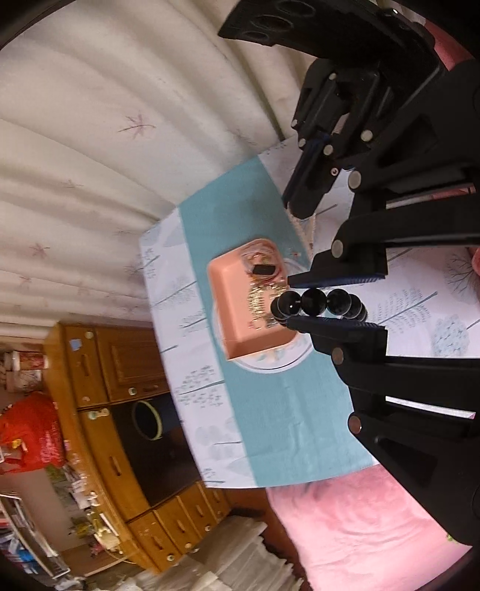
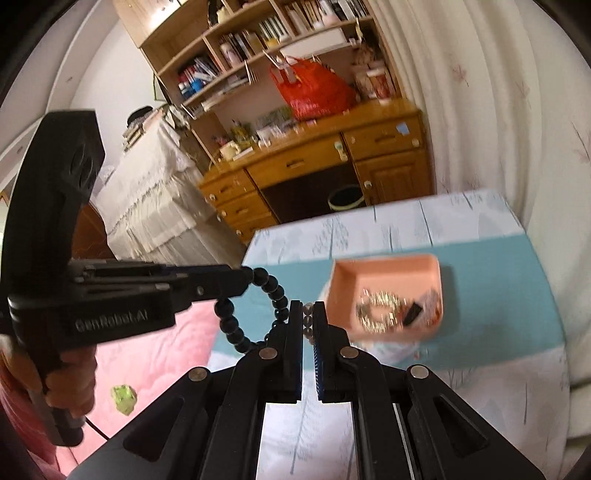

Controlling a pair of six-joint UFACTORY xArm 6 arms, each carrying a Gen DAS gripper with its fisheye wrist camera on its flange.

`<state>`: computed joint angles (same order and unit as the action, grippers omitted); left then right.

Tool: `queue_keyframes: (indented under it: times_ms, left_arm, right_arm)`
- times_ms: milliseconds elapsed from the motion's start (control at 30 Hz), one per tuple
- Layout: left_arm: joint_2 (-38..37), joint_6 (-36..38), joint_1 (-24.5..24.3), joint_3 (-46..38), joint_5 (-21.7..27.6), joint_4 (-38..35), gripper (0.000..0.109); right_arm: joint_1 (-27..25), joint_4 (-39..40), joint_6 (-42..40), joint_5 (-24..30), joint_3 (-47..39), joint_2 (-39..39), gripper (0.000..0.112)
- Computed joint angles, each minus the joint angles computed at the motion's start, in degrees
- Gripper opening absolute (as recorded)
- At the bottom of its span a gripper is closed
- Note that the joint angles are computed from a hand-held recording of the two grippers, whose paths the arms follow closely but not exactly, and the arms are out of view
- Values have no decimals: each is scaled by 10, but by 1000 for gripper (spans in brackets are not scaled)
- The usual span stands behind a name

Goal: Organize jewelry
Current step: 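Lift the bead bracelet and pearl necklace toward the pink tray with both tools, then open both tools over the pink tray to drop bracelet and necklace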

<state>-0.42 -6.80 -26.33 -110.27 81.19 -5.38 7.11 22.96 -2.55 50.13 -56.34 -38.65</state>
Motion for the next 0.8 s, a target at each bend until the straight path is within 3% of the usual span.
queue_keyframes:
  times_ms: [333,500,700,733,800]
  left_arm:
    - [85,11,33,-80,-31,-31,12]
    - [107,29,41,-68,-72,-47,13]
    - [152,40,47,-88,-78,-75,13]
    - [158,40,47,-91,-77,-73,14]
    - [181,36,43,-114,-56,-65,18]
  right_arm:
    - [-18,8,8,-3,-164,131,4]
    - [-37,31,-5,-15,-215,201,4]
    - [-63,62,-8,-24,-246,274,4]
    - [-67,67,-11,-26,-243,279,6]
    - [-74,67,-3,-22,-245,297,19]
